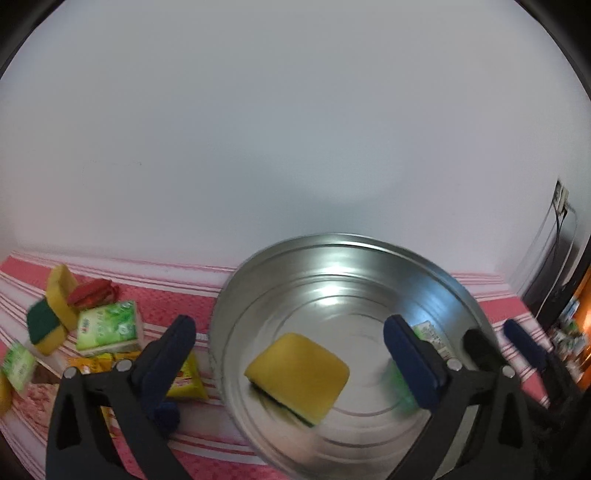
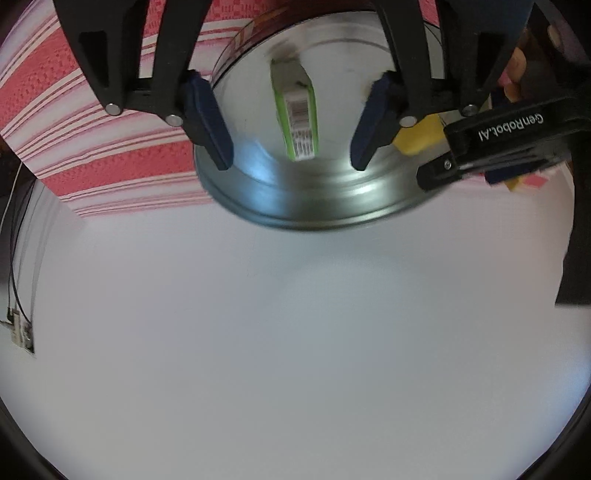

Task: Organize objects
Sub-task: 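Withdraw both open tools from the tin back toward the pile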

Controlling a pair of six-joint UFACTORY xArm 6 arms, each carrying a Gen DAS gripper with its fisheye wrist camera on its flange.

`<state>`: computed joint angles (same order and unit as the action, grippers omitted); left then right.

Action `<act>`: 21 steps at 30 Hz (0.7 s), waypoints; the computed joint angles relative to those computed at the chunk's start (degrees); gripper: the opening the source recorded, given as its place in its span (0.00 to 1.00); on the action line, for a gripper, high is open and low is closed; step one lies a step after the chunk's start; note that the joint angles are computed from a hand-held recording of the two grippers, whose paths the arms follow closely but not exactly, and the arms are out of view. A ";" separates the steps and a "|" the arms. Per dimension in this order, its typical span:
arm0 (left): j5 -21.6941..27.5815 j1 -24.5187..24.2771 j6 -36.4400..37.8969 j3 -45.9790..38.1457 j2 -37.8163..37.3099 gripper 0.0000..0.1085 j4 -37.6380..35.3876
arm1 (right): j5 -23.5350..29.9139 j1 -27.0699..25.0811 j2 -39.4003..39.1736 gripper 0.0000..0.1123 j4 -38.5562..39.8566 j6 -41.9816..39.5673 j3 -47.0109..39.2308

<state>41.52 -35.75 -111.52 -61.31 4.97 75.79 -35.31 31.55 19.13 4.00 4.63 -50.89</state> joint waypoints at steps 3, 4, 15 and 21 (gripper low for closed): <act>4.26 -1.82 2.46 -0.10 -0.22 0.95 -0.63 | -2.08 -0.07 -0.52 0.67 1.79 0.19 1.03; 5.85 -2.50 2.85 -0.12 -0.23 0.95 -0.61 | -1.91 -0.24 -0.55 0.67 1.88 0.63 1.05; 9.98 -3.68 2.76 2.89 -2.68 0.95 -2.35 | -2.72 0.07 0.18 0.67 2.13 3.81 1.15; 12.05 -4.60 2.01 7.01 -6.29 0.95 -2.92 | -3.01 0.49 -0.85 0.67 2.19 2.47 2.36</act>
<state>53.57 -40.35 -109.51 -54.30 -1.31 72.86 -38.32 32.04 18.27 6.19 7.11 -48.53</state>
